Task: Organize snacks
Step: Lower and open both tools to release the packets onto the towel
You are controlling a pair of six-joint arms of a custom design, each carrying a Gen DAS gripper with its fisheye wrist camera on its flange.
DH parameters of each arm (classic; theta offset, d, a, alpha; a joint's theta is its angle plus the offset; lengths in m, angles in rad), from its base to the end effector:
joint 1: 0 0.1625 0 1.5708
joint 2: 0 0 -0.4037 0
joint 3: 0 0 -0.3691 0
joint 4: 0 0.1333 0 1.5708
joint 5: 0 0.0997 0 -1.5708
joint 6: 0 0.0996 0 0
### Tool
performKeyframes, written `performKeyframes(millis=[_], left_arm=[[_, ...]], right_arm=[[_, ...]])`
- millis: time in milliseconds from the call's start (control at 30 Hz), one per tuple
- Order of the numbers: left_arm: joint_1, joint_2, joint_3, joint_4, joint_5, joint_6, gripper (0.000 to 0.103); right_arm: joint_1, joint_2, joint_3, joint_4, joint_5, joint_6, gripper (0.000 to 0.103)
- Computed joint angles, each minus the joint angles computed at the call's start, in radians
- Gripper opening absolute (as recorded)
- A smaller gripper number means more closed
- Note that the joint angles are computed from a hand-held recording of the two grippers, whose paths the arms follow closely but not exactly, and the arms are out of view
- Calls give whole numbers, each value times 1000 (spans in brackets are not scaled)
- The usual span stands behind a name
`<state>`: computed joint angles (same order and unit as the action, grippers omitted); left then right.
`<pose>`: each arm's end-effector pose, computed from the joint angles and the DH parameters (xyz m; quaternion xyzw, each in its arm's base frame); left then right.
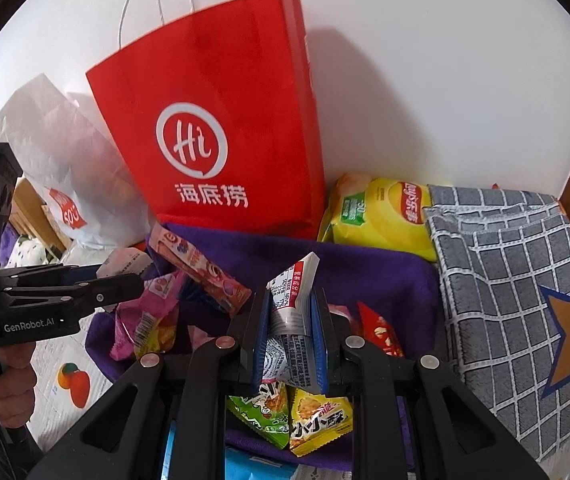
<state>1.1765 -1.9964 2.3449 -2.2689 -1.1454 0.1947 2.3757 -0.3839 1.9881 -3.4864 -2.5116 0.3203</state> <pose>0.0439 -0.3486 0.3531 0.2443 0.9318 -0.1899 0.1899 0.3789 -0.2911 -0.0805 0.1431 -0.8717 0.3558 0.3050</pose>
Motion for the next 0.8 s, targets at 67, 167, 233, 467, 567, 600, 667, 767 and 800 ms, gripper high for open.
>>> performKeyframes(millis=[67, 167, 233, 467, 567, 600, 667, 767, 800], left_arm=[[2, 6, 4, -3, 4, -1, 41], [5, 19, 9, -7, 8, -5, 41], [5, 26, 14, -8, 12, -7, 41], [4, 48, 27, -26, 27, -9, 42], [2, 47, 30, -30, 29, -8, 42], [1, 48, 31, -33, 30, -7, 42], [0, 47, 33, -36, 34, -6, 44], [-2, 47, 38, -44, 40, -4, 44], [-5, 47, 41, -51, 44, -5, 44]], right_arm=[[-7, 2, 2, -1, 15, -1, 20], [-15, 6, -2, 12, 23, 5, 20], [-22, 7, -1, 18, 32, 11, 21], [-32, 8, -3, 37, 30, 22, 24], [-35, 5, 0, 37, 32, 25, 24], [-35, 5, 0, 40, 30, 27, 25], [-36, 5, -3, 51, 21, 32, 27], [-36, 5, -4, 58, 11, 38, 30], [-37, 5, -4, 58, 7, 41, 32]])
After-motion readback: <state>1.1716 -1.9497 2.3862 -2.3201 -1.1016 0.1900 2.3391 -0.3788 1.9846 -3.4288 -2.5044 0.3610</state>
